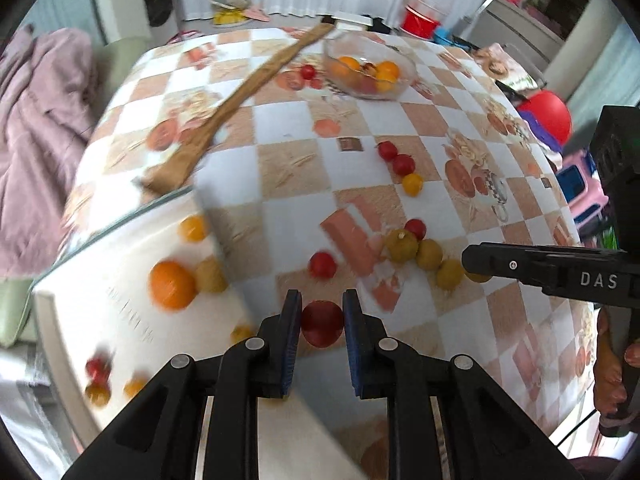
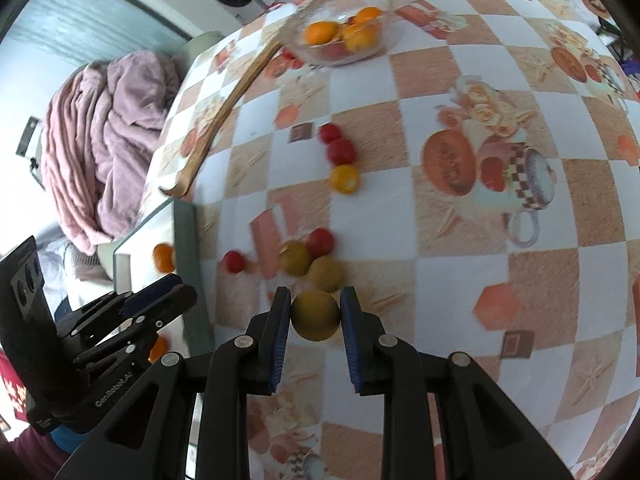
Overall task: Organize fruits
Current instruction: 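Carry the red tomato and yellow plum over the white tray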
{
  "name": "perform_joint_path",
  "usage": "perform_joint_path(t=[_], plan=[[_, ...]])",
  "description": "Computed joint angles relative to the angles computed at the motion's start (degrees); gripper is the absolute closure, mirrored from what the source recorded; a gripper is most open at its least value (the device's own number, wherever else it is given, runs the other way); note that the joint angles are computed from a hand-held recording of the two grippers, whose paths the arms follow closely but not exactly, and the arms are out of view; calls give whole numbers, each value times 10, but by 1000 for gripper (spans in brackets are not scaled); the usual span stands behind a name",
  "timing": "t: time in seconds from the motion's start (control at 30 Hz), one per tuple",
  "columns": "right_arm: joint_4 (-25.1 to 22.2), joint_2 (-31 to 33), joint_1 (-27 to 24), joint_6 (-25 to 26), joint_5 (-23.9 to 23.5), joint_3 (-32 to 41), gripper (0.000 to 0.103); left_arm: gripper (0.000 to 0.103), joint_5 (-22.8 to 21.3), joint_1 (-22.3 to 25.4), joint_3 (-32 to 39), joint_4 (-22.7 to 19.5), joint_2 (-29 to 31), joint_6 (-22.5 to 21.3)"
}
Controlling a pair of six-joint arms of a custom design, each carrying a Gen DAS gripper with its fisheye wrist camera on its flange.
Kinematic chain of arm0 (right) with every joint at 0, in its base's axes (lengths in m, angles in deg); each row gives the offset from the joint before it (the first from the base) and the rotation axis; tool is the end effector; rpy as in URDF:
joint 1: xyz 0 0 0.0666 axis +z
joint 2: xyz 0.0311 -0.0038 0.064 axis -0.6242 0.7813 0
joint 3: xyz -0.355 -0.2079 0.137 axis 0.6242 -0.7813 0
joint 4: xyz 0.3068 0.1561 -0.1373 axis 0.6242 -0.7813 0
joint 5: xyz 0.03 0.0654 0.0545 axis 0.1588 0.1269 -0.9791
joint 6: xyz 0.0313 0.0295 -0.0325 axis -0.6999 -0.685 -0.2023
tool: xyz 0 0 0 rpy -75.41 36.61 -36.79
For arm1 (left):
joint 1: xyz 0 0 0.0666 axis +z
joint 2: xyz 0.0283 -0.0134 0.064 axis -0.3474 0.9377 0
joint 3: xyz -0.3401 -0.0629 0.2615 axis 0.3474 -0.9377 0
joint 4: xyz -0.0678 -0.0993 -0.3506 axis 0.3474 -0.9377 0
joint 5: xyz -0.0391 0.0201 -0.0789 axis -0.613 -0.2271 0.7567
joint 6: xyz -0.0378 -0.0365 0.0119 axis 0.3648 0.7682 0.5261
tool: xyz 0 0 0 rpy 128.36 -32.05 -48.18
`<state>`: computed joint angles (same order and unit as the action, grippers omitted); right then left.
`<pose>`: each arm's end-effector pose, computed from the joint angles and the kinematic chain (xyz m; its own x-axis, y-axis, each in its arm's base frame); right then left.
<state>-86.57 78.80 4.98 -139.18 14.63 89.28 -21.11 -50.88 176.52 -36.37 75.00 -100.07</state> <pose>0.3522 0.3272 0.3844 -0.6561 0.7382 -0.1569 0.6288 0.6497 0.4272 0.4937 -0.3027 0.3971 -0.5674 0.7458 -0.3490 0.8180 0.5591 -0.1350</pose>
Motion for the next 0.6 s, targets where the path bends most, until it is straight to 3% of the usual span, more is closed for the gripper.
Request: perform_joint_path(t=[0.3,0.6], plan=[[-4,69,16,55,-34,93,75,81,-19,68,-39,4,-41,31],[-27,161,30,131,-76,215,75,81,-49,113,-16,39,-13,55]])
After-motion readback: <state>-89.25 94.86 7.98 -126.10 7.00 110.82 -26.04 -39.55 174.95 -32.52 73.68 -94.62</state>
